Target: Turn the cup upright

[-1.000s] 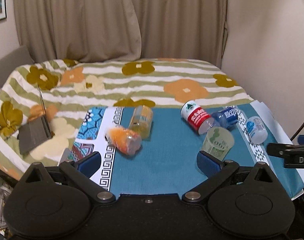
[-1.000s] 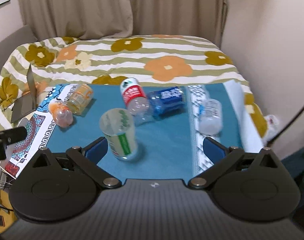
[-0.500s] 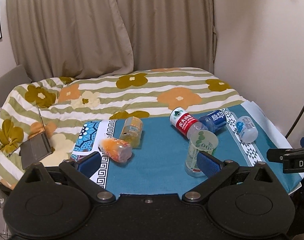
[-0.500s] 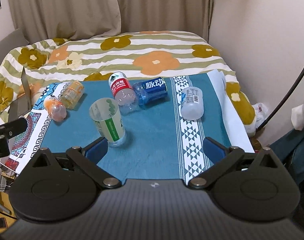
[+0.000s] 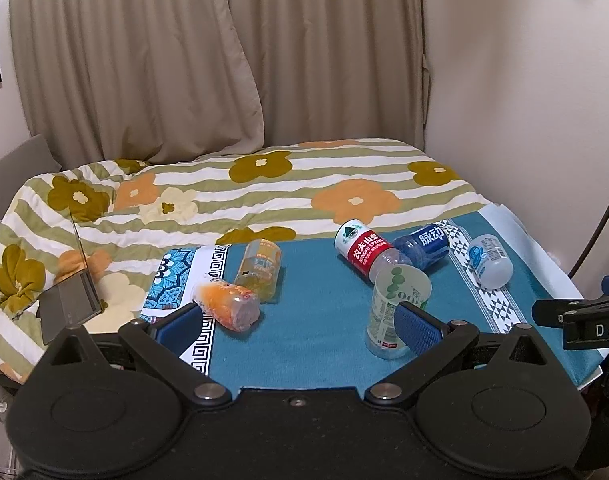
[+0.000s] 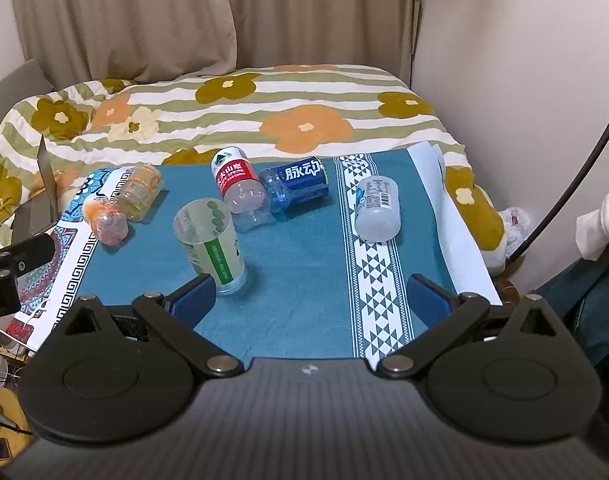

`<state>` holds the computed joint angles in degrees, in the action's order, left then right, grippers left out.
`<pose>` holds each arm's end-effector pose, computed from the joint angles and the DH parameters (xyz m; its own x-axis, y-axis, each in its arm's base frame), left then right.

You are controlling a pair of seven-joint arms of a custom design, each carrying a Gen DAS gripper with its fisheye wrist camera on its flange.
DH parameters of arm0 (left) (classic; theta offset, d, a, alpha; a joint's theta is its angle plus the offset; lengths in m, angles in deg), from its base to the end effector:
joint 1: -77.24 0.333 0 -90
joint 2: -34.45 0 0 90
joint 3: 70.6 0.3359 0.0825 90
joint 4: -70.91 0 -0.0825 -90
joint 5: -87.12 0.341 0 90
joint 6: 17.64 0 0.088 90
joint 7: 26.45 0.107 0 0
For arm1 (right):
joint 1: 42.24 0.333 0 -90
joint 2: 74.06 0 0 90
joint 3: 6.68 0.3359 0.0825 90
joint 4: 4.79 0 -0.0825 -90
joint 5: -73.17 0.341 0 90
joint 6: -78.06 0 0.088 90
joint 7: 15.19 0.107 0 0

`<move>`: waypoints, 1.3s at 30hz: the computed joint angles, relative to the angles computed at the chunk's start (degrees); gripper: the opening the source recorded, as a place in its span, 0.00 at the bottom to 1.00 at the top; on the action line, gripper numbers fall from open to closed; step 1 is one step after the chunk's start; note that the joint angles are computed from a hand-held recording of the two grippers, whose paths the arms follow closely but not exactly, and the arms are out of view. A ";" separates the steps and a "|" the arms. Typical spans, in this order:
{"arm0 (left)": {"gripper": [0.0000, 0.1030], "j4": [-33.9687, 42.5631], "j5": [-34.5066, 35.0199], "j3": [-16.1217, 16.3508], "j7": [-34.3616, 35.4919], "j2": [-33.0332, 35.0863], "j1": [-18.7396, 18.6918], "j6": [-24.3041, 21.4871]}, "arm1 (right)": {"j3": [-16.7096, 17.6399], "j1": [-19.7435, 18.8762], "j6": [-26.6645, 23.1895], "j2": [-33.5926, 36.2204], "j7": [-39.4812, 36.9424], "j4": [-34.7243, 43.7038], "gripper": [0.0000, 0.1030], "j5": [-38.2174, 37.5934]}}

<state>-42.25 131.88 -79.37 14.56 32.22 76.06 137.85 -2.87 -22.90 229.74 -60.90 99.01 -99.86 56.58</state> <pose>0.5386 -0.1216 0.6025 0.1331 -0.9867 -0.0938 -0.6060 -0.0061 -0.7954 0.5907 0.2553 0.5952 0.1879 -0.9816 -0.0352 -0.7013 -0.1090 -0.7045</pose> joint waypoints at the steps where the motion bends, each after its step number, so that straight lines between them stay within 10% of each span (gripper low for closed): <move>1: 1.00 0.03 -0.13 0.05 0.11 0.05 0.01 0.10 | -0.01 0.02 0.02 0.02 0.04 0.02 1.00 -0.02; 39: 1.00 0.05 0.53 0.61 -0.52 0.45 0.51 1.65 | -0.08 0.73 -1.25 1.77 0.09 1.94 1.00 -0.43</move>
<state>-42.20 132.42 -78.76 14.04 32.66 76.58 139.50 -2.94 -22.17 228.49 -59.13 99.10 -97.92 56.15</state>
